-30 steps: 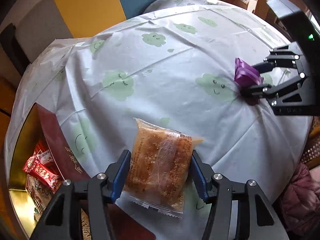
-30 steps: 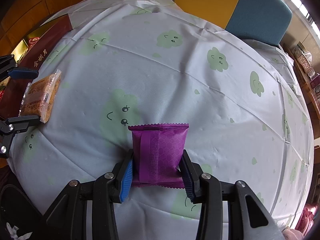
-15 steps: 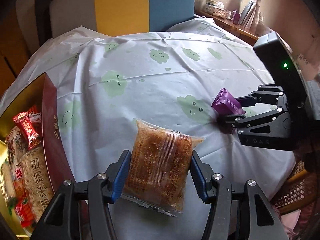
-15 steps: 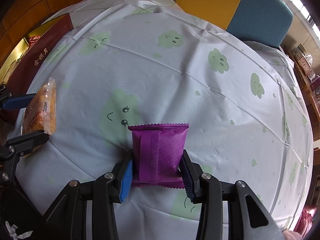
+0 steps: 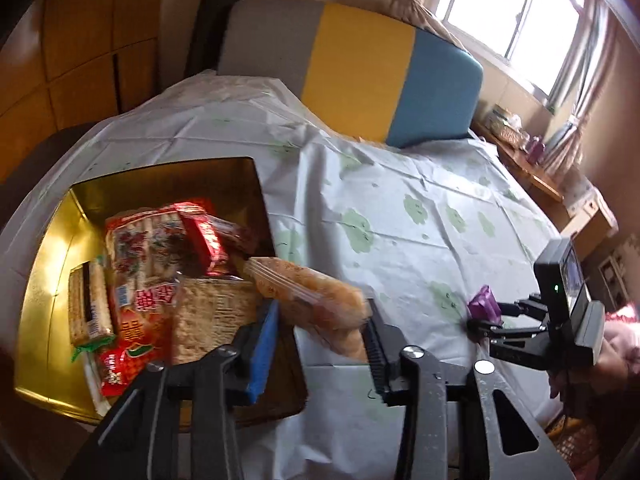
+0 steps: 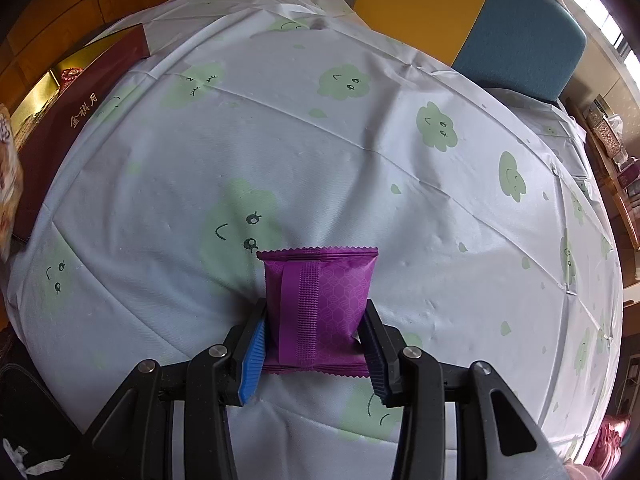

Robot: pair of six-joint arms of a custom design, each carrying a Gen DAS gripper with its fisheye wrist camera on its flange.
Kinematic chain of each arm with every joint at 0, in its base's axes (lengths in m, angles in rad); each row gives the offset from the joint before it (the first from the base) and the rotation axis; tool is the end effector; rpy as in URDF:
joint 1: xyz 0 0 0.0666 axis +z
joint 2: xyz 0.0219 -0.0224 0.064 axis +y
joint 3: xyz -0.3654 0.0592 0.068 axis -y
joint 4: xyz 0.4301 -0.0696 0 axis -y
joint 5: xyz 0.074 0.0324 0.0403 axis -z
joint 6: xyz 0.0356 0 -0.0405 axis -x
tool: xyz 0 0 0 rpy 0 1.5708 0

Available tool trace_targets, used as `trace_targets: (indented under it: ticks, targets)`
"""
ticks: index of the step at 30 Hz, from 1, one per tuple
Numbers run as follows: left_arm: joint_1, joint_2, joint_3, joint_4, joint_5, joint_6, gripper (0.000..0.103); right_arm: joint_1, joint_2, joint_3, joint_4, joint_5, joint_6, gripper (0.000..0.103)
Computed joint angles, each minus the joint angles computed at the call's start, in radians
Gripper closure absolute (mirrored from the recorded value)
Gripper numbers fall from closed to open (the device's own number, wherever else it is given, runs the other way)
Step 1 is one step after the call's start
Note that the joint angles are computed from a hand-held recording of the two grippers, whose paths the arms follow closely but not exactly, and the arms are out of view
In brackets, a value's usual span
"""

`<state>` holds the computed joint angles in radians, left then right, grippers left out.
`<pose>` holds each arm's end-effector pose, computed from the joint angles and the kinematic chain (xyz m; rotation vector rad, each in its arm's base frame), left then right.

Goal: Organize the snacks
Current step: 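Lower the rice-cake bag into the gold tray and open the left gripper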

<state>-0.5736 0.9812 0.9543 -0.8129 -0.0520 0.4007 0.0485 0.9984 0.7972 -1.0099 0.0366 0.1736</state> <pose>0.3184 -0.2040 0.3789 0.1869 2.4384 -0.3819 0.3406 0.0148 0.2860 -0.2993 2.7676 -0.0825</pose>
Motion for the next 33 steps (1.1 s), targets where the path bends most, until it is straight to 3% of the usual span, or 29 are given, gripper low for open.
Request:
trace_targets:
  ticks: [7,12,14,17,18,19,22,24,28,31,33]
  targets:
    - [0.126,-0.060,-0.035,-0.027,-0.050,0.039,0.073,0.005,-0.009,-0.005,0.001,0.007,-0.005,0.060]
    - [0.063,-0.056,-0.034,-0.014,-0.057,-0.015,0.073,0.004,-0.011,-0.004,-0.002,0.004,-0.009,0.060]
    - [0.002,-0.024,-0.013,-0.004,-0.083,-0.115,0.070,0.003,-0.011,-0.004,-0.002,0.004,-0.009,0.060]
    - [-0.088,0.061,0.045,-0.025,-0.151,-0.381,0.050,0.002,-0.011,-0.004,-0.002,0.005,-0.007,0.060]
    - [-0.100,0.089,0.065,-0.038,-0.145,-0.456,0.038,0.002,-0.010,-0.004,-0.002,0.005,-0.007,0.060]
    - [-0.106,0.115,0.086,-0.050,-0.131,-0.520,0.032,0.002,-0.009,-0.003,-0.003,0.006,-0.006,0.060]
    - [-0.107,0.201,0.163,-0.141,-0.063,-0.744,0.029,0.007,-0.007,0.000,-0.003,0.014,-0.005,0.060]
    - [-0.109,0.256,0.208,-0.193,-0.082,-0.864,0.028,0.009,-0.006,0.001,-0.004,0.017,-0.006,0.060]
    - [-0.092,0.347,0.287,-0.275,-0.091,-0.985,0.028,0.008,0.003,0.008,-0.009,0.013,-0.005,0.060]
    - [-0.072,0.413,0.358,-0.401,-0.042,-1.076,0.027,0.005,0.012,0.015,-0.013,0.007,-0.003,0.060]
    - [-0.076,0.436,0.373,-0.444,-0.072,-1.137,0.027,0.002,0.017,0.018,-0.014,0.002,-0.004,0.060]
